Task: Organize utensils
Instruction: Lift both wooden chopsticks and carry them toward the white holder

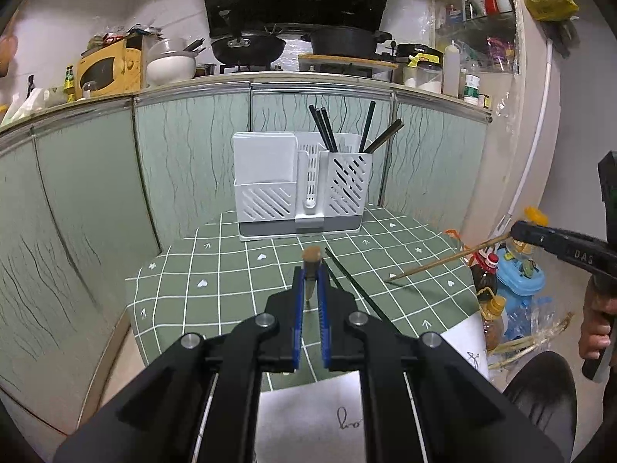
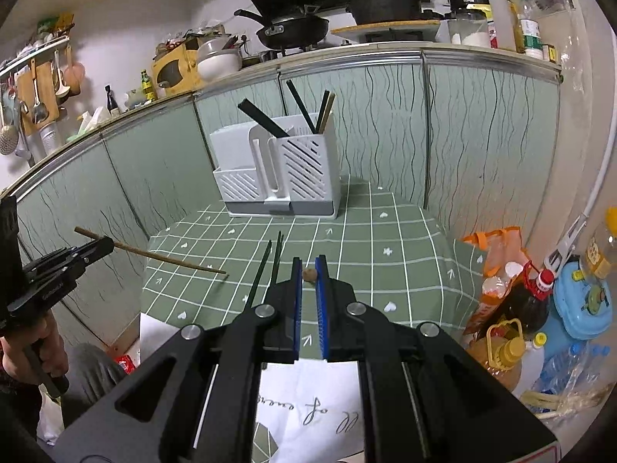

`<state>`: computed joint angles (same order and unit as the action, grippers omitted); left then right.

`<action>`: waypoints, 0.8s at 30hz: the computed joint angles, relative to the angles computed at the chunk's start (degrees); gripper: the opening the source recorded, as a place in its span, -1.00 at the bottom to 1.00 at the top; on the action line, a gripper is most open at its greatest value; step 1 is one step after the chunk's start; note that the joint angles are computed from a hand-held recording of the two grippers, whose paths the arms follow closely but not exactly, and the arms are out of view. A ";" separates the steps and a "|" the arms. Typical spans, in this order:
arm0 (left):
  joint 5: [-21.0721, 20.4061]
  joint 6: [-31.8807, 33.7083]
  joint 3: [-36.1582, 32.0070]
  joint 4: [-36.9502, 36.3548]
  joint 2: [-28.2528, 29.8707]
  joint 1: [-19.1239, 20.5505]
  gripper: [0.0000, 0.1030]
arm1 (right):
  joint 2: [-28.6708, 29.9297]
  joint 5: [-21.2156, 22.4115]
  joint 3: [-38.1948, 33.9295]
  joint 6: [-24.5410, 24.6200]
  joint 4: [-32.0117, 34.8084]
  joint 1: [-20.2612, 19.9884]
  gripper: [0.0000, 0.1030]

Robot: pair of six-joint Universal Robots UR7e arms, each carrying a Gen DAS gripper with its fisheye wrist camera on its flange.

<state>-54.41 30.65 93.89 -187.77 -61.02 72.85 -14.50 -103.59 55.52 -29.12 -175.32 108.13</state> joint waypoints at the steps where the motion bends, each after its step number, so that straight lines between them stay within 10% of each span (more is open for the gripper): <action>1: -0.01 0.02 -0.63 0.42 0.33 0.05 -0.87 | 0.26 -0.09 -0.78 -0.23 0.41 0.06 -0.87; 24: -0.39 0.64 -9.96 6.43 3.82 -0.02 -0.87 | 7.13 0.45 -18.53 -2.36 10.32 1.25 -0.87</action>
<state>-54.80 31.29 83.92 -181.33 -57.20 72.83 -7.38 -103.14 36.99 -31.49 -165.00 109.38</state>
